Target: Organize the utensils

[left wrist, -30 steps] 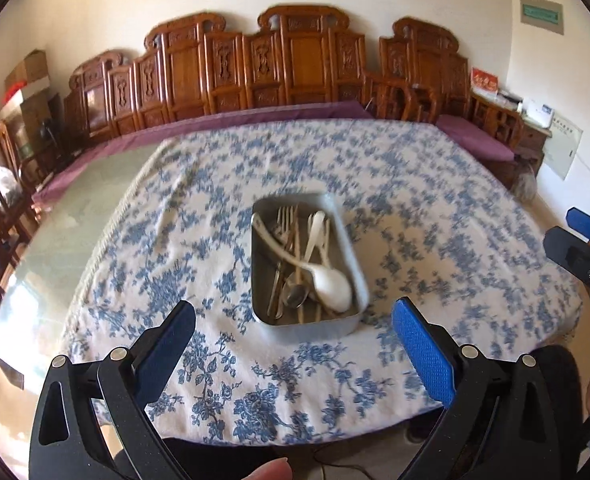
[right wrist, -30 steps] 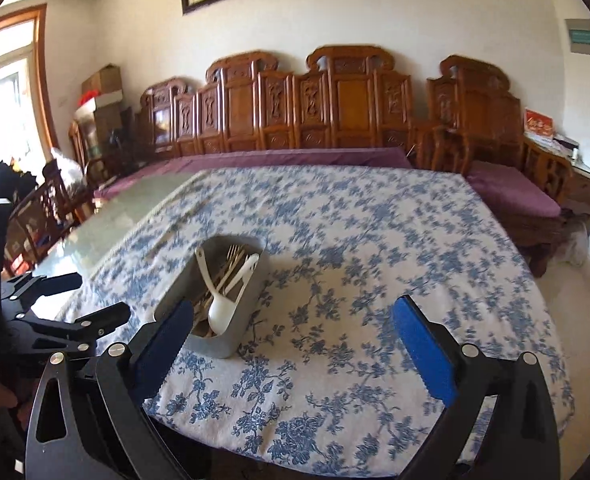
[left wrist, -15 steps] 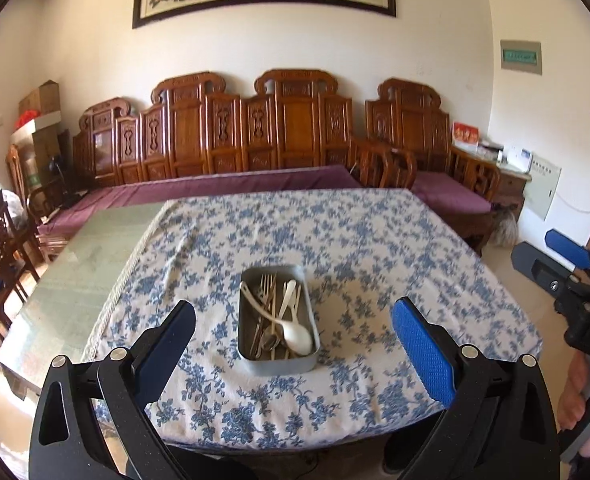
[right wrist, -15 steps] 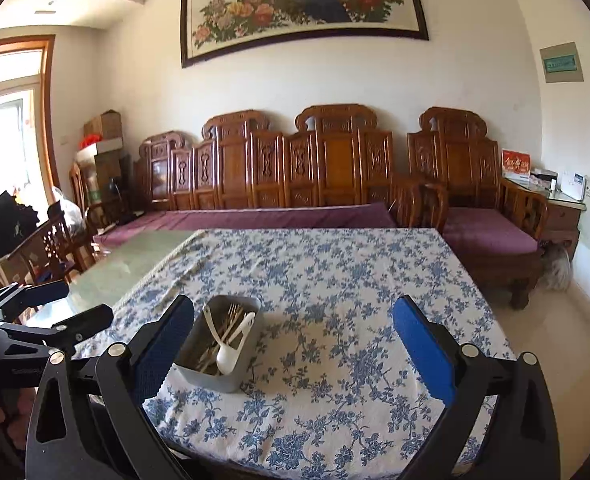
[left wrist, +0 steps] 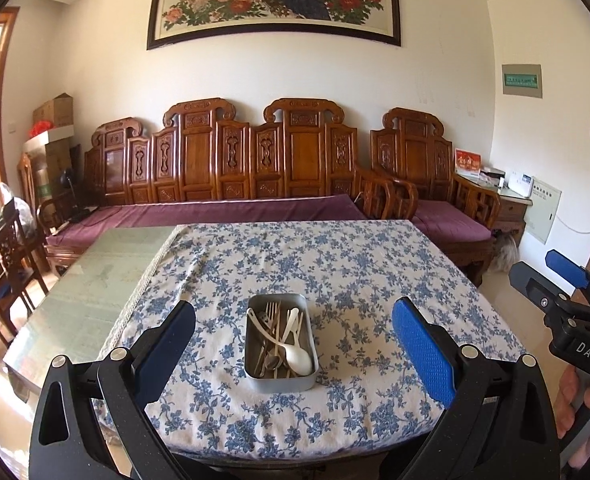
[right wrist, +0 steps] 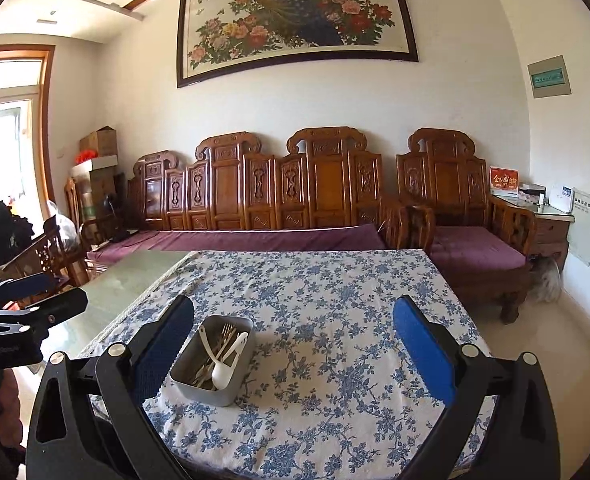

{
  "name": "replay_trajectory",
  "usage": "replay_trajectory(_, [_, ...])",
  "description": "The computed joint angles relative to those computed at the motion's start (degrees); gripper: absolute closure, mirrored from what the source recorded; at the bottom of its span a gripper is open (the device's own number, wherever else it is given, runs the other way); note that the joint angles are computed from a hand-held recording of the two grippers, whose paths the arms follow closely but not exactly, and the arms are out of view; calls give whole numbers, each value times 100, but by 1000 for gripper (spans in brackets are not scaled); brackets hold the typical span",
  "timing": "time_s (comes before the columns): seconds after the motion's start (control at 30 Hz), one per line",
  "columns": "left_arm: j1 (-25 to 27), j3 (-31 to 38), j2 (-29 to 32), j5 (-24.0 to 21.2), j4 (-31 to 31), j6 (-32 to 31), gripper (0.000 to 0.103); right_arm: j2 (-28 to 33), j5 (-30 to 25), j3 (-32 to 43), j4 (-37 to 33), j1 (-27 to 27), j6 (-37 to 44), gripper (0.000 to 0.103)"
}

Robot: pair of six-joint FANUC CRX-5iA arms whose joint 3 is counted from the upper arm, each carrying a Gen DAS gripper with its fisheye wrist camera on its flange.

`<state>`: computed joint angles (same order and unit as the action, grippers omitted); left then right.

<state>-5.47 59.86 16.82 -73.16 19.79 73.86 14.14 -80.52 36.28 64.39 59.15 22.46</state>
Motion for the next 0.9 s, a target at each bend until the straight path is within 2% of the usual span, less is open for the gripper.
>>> replay_trajectory(0.9, [2,-210,-121,95,-13,18,8,32,3,43,-11,25,34,3])
